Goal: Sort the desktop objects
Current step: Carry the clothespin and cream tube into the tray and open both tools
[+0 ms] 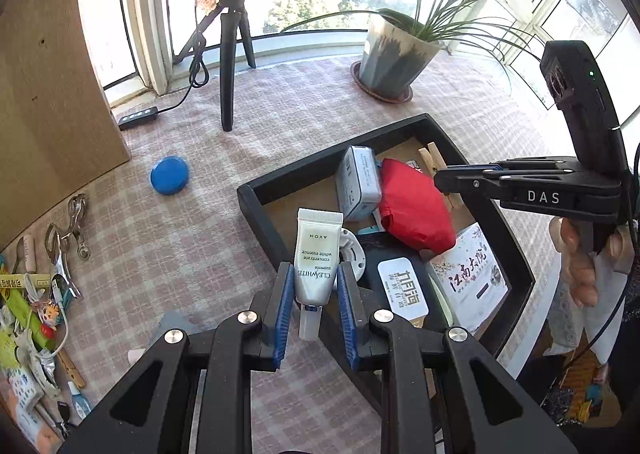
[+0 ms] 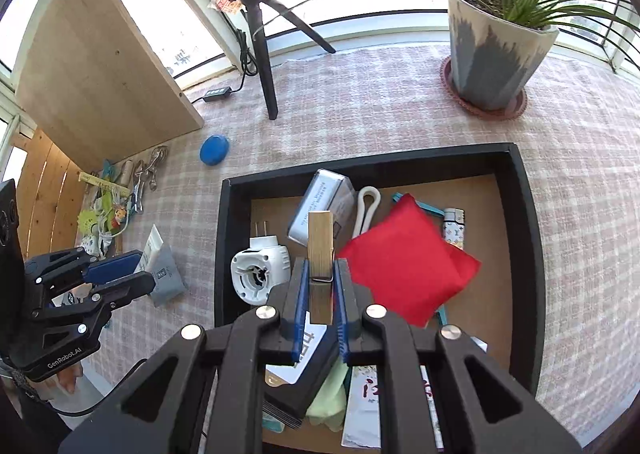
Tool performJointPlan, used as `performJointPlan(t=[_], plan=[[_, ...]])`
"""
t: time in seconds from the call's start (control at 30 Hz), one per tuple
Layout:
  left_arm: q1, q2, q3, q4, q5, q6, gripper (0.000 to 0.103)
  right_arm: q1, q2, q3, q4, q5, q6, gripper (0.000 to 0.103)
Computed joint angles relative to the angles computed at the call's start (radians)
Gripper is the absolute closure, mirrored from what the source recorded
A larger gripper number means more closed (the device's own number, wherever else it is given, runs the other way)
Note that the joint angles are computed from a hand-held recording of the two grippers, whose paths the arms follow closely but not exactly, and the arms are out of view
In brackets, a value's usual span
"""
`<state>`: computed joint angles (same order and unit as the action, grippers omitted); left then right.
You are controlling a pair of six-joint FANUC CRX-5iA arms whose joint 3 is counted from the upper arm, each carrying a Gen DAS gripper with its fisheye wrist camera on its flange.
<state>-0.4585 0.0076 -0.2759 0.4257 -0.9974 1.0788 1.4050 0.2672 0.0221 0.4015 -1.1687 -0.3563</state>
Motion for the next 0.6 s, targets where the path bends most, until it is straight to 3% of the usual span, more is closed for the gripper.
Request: performJointPlan(t=[0.3, 0.6], plan=[[-0.196, 0.014, 0.044, -0.011, 0.015, 0.146, 0.082, 0.127, -0.173, -0.200, -0.021, -0.084, -0.210, 0.090], [-0.326, 0.038, 0.087, -0.071, 0.026, 0.282, 0.082, 0.215, -0.232, -0.257, -0.053, -0.116, -0.276, 0.090]])
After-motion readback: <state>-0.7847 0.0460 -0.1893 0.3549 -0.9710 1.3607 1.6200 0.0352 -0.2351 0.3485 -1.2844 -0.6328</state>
